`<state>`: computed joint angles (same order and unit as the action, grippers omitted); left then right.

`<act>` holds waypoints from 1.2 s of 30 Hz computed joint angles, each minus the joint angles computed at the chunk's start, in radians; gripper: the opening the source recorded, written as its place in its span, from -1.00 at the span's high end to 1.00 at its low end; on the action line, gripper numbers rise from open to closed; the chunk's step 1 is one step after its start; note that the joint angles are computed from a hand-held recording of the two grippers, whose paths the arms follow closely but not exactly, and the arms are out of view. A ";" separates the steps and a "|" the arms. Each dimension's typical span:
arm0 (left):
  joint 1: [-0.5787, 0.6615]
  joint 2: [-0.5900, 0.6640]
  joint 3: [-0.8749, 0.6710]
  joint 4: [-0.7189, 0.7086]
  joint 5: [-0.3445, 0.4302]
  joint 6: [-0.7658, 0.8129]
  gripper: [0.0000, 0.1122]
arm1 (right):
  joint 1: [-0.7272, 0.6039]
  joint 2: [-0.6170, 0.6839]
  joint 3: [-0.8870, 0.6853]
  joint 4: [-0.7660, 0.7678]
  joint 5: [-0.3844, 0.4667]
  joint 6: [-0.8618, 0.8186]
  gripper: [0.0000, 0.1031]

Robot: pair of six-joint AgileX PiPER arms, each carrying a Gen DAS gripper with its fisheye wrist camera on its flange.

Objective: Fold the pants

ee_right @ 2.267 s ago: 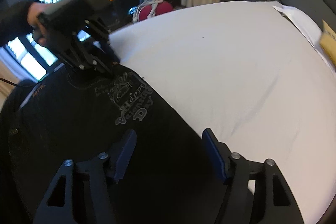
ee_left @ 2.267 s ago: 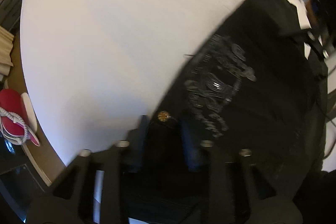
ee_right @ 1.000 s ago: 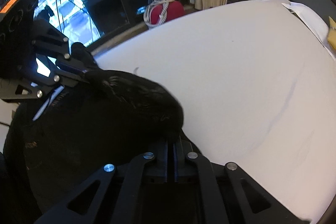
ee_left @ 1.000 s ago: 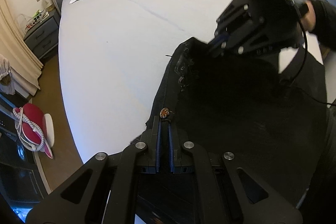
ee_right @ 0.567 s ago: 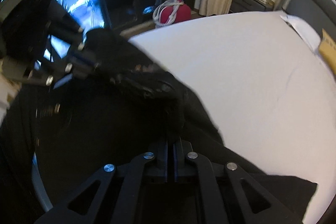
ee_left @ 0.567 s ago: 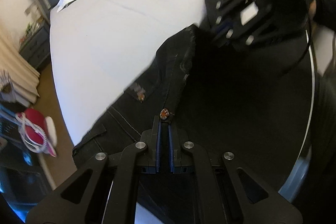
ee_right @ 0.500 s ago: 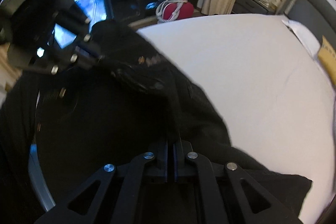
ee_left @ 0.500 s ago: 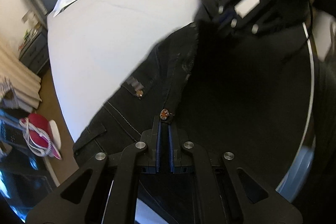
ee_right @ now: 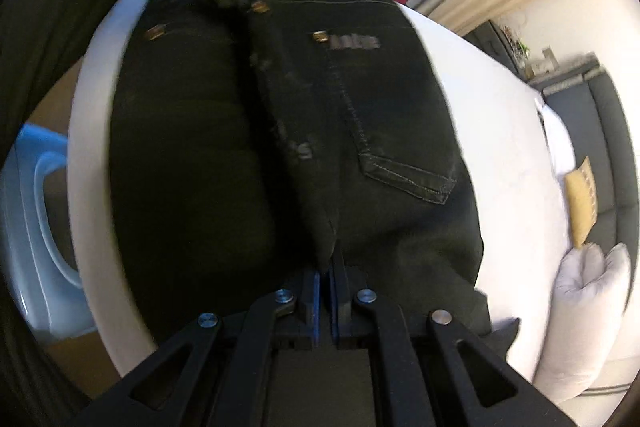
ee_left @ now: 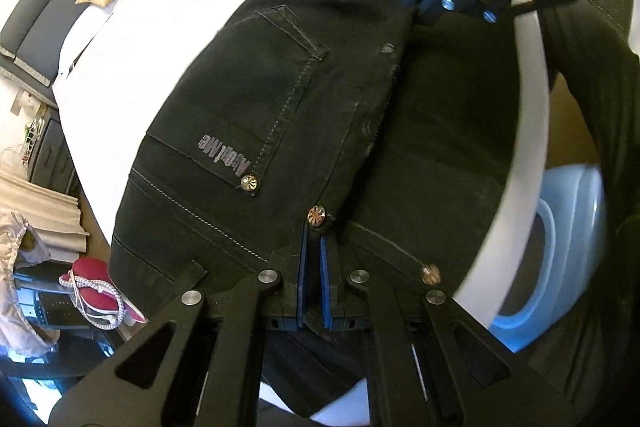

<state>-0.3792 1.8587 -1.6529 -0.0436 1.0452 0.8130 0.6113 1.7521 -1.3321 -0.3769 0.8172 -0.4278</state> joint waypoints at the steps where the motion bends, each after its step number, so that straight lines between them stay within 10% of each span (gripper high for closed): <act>1: -0.015 0.002 -0.005 0.014 0.002 -0.014 0.92 | 0.031 -0.011 0.027 -0.048 -0.008 0.040 0.90; 36: 0.007 -0.149 0.205 -0.055 -0.065 -0.038 0.94 | 0.271 -0.094 0.253 -0.332 0.027 0.539 0.90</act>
